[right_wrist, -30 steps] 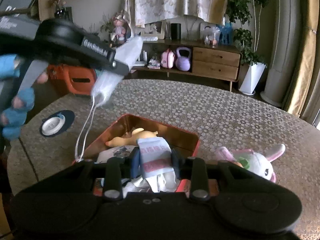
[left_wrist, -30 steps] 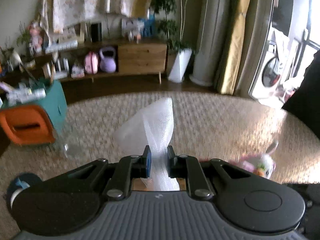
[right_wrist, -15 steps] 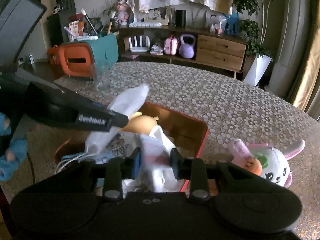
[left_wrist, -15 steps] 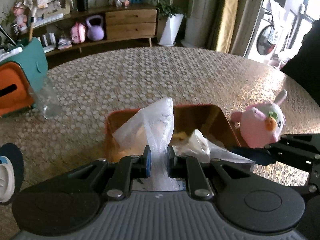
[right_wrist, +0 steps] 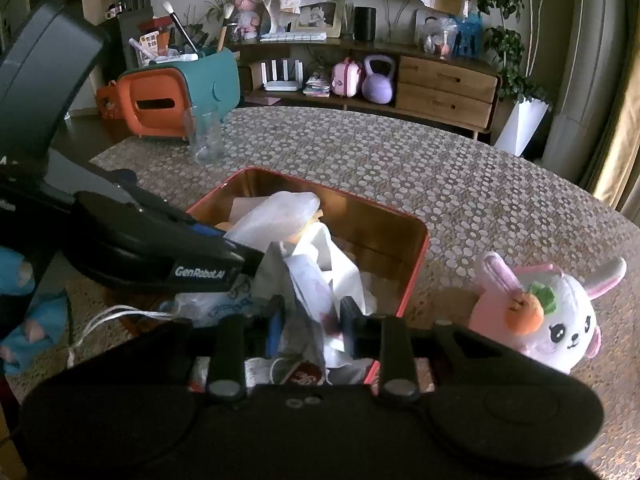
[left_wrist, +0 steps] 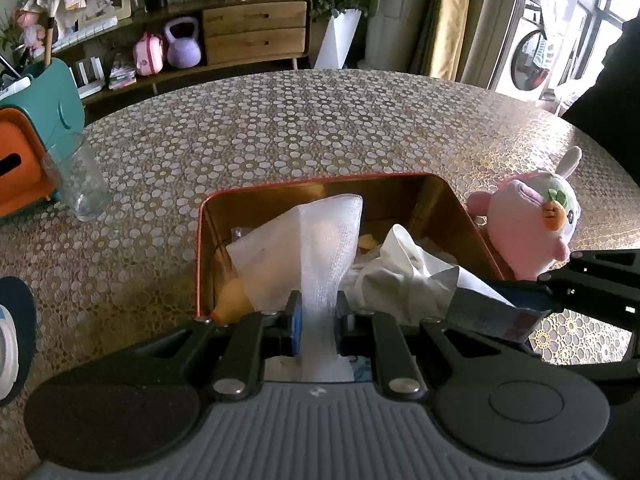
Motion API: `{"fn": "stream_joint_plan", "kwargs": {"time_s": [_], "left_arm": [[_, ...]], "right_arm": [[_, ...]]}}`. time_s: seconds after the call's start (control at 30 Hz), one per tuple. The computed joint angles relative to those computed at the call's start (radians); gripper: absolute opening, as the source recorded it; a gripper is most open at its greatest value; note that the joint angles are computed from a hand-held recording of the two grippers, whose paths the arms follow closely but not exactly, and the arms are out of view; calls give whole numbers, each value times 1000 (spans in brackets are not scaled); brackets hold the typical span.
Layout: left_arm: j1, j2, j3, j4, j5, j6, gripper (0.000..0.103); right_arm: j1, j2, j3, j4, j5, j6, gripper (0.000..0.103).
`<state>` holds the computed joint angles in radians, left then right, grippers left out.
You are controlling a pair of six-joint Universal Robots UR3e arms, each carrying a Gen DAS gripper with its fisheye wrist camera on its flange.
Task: Organize soft objects
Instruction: 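Lower the tissue into the box with the left tool while the right tool releases the packet inside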
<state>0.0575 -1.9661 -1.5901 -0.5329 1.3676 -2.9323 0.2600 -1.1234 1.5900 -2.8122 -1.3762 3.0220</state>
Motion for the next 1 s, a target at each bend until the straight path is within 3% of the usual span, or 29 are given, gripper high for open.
{"fn": "stream_joint_plan", "kwargs": {"time_s": [0.23,0.5,0.83,0.87,1.0], "left_arm": [[-3,24,-33,27,12,5,17],[10,54,-68,54,-11,0,29],[18,116,-121,74,-19,-8,30],[19,123,-125,72,-21,-6,32],[11,150,-169,135,16,-25,68]], "right_arm": [[-8,-13,35,-36,22,12,40],[-21,-51,87,-83,48,16,55],[-38,-135,180,-148,63,19,65],[-40,-146,191,-153,66,19,65],[-34,-184,219,-169,46,31,66]]}}
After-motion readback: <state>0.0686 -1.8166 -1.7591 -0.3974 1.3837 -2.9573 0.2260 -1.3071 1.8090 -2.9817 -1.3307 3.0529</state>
